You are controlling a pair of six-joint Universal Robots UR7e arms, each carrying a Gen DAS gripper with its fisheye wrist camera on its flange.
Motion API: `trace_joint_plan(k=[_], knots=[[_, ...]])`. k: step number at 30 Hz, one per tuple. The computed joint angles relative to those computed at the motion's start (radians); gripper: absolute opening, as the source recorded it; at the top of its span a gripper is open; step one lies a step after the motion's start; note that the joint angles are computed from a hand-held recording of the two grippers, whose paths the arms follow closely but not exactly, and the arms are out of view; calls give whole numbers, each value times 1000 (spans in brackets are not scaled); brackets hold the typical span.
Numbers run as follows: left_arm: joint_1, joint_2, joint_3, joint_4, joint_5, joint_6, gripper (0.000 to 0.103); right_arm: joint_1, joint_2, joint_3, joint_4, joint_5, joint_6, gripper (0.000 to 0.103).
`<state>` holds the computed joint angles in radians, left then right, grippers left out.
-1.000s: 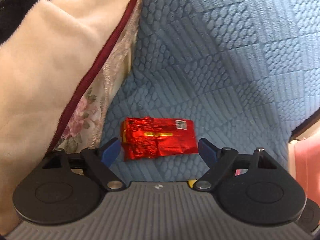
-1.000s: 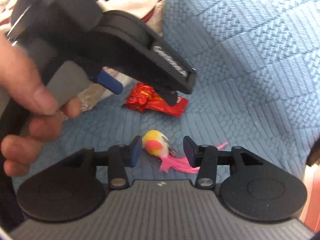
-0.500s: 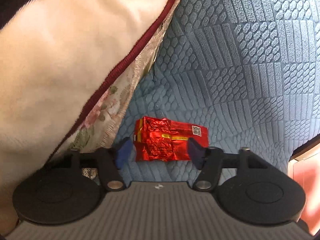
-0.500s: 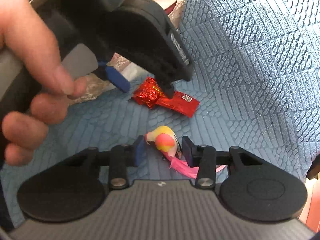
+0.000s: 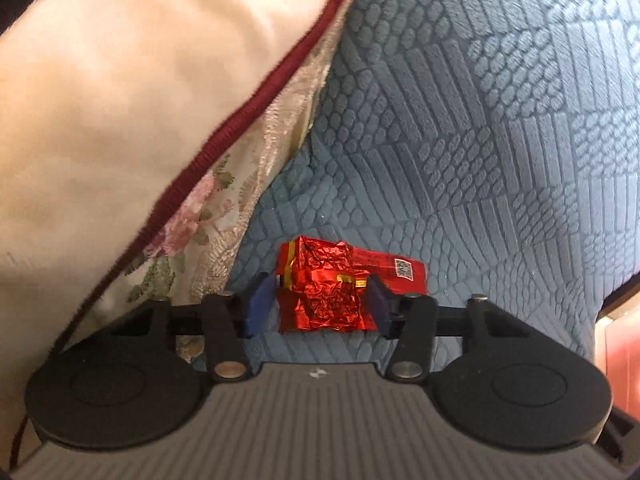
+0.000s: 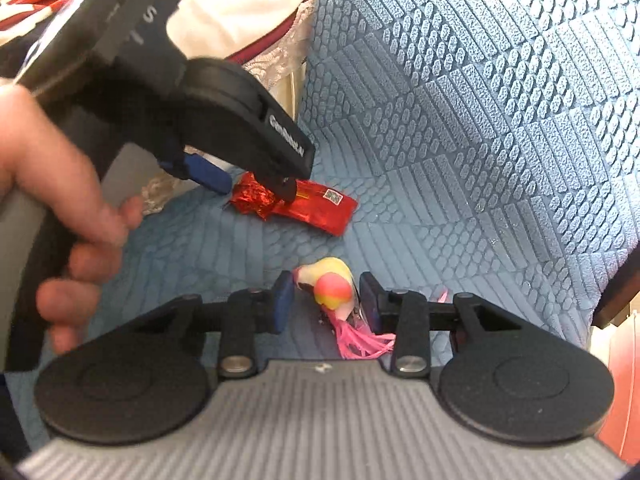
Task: Organize soft objects
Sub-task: 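Close left gripper on the red packet while right gripper closes on the chick toy, then lift and carry the red packet and chick toy over the pink box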
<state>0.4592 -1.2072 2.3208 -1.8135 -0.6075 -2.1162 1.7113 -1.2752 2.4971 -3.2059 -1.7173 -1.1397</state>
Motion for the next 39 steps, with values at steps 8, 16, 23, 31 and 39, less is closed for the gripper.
trace_joint_plan(k=[8,16,23,31,39], knots=[[-14,3,21,-78,4,33,39,34,15,-10,-10,-92,84,39],[-120,-55,63,-130,-10,114,39,28,-48,-16,35,-87,166,38],[-196,-69,74,-135,-39,99,39,18,-126,-1,68,-82,218,37],[-258,-53,74,-124,-62,60,39,19,-203,12,93,-93,264,36],[-339,-40,90,-162,-115,72,39,-6,-320,41,149,-101,330,35]])
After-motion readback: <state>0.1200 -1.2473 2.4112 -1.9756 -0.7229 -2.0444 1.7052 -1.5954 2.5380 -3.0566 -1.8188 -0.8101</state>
